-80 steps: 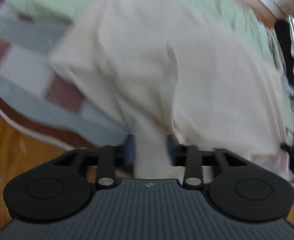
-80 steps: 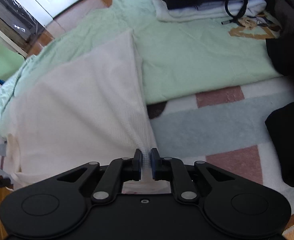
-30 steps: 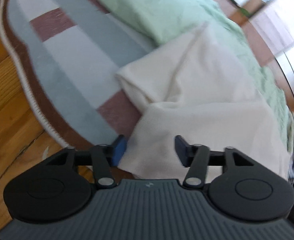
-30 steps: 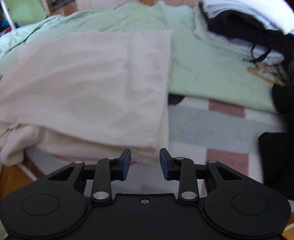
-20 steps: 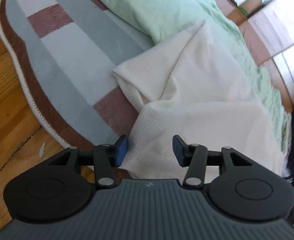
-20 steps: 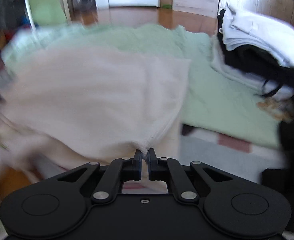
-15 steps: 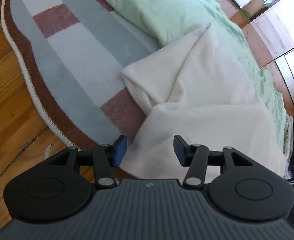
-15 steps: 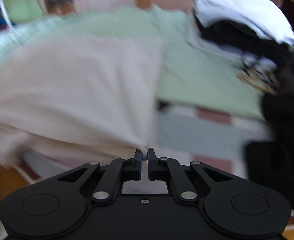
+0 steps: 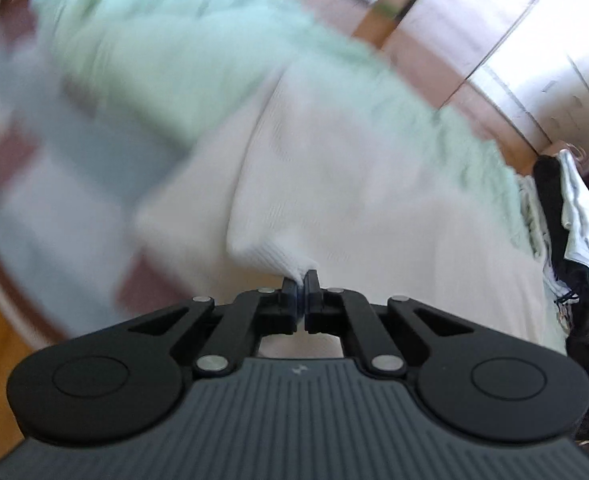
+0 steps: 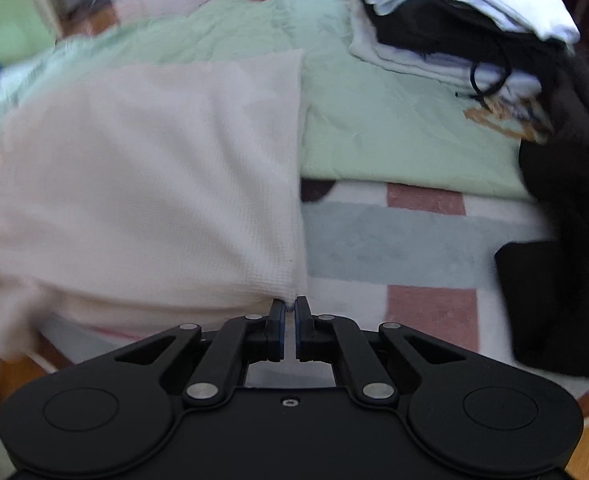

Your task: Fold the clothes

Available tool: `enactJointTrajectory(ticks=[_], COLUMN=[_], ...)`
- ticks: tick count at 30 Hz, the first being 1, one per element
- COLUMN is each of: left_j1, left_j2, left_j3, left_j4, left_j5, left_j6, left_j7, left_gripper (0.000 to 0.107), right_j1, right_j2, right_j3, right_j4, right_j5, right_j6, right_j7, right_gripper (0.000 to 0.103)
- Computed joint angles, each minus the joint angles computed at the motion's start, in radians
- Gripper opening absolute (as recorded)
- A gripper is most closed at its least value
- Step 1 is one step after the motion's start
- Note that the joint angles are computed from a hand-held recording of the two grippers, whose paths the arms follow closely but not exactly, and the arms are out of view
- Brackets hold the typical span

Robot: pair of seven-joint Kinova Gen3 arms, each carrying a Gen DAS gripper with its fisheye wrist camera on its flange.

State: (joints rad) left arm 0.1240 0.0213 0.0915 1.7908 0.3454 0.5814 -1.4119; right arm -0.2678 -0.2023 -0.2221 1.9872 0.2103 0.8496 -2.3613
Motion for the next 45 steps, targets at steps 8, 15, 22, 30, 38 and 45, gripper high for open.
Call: enactJointTrajectory(ticks=[8, 15, 22, 30, 38, 45], left_j1=[0.287, 0.17, -0.027, -0.043, -0.009, 0.027], left_j2=[-0.093, 0.047, 0.027, 0.167, 0.415, 0.544], left_j3=[-0.328, -0.258, -0.042, -0.046, 0.003, -0.017], left_j4=[-0.035, 0.035, -0.003, -0.213, -0.569, -0.763], left_j5=[-0.005, -0.158, -0.287, -0.193, -0.265, -0.282], left_j6=[-0.056, 0.157, 0.149, 0.139, 0.264, 0.393], left_j7=[-0.121, 0.156, 0.263, 0.015, -0.047, -0.047], left_gripper=[0.003, 0.003, 0.005, 0.029, 0.042, 0.045], right_j1=[0.182, 0.229, 0.096, 0.265, 0.261, 0.447], right_j2=[-0.043, 0.035, 0.084, 0.042, 0.328, 0.465], right_j3=[-0.05, -0.137, -0.113, -0.054, 0.182, 0.078], right_j4=[-0.015, 0.009, -0.075, -0.133, -0.366, -0.453], right_j5=[-0.284, -0.223, -0.079, -0.222, -0.535, -0.677], right_j6=[-0.048, -0.021, 0.124, -0.027, -0.067, 0.022], right_j7=[0.225, 0.141, 0.151, 0.394, 0.679, 0.656], right_gripper=[0.004, 0.004, 0.005, 0.041, 0.042, 0.045])
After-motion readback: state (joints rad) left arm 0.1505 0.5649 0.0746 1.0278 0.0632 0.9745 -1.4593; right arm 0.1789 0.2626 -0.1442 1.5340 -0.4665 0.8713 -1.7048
